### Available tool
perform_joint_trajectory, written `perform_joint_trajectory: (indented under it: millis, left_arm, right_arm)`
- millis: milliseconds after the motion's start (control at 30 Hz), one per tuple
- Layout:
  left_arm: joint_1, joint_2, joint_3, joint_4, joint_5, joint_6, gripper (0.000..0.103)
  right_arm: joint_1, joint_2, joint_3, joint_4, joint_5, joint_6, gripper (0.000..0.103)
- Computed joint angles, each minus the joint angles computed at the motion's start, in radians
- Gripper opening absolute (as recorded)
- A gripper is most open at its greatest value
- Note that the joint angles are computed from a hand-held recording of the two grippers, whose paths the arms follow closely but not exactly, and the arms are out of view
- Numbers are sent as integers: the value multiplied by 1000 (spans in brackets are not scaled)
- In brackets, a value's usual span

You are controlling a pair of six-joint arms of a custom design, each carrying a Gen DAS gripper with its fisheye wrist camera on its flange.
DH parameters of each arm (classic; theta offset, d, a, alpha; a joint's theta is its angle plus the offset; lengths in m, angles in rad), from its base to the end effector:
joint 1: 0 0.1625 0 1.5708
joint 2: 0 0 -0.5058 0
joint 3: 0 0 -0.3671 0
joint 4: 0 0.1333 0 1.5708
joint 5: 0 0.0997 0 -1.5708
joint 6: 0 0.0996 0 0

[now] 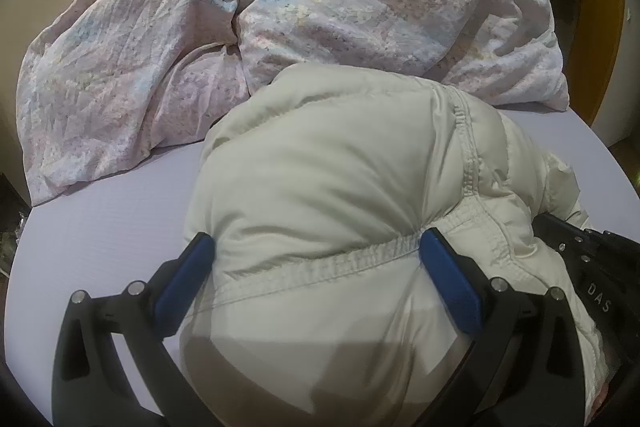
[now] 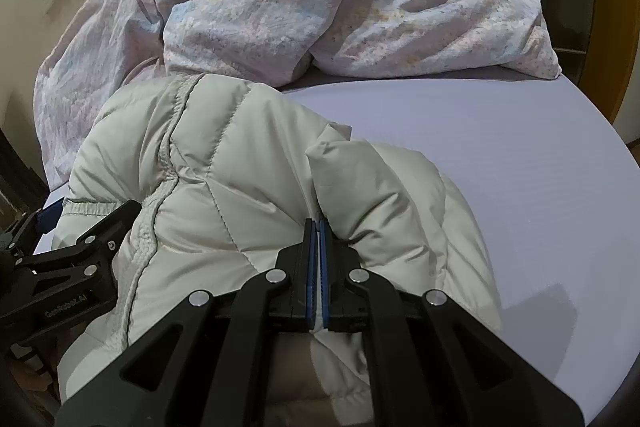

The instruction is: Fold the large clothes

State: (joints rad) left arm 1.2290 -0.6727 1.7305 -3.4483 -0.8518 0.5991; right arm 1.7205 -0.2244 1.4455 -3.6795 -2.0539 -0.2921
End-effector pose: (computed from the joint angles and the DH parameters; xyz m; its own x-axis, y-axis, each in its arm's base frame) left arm -0.0468 -0.7249 0.1795 -0.5897 0.1963 -0.7834 0.6797 0.6445 -0.3502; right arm 0.1980 -0.7289 -0.0482 -0.8629 0.0349 0.5042 -0.3578 0.6623 -0.6583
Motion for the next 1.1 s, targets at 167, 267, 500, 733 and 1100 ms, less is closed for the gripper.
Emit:
perform_joint_trajectory:
  millis: [167,267,500,733,1100]
  left_arm:
    - [-14,-28,0,73,27,-16,101]
    - [-22,-71,-2,169,20,-76,101]
    - [-25,-64,-70,185,17,-58,101]
    - [-28,-13,-77,134,29,1,101]
    - [-10,14,-90,101,-5,-13,101]
  right_arm:
    - [16,-65,39,108,4,119,15]
    - [35,-71,72,-36,27,68,70]
    - [38,-57,-8,49,-25,94,55]
    - [11,-41,-6,54,-69,110,52]
    - [-22,-11,-10,-51,-3,85,54]
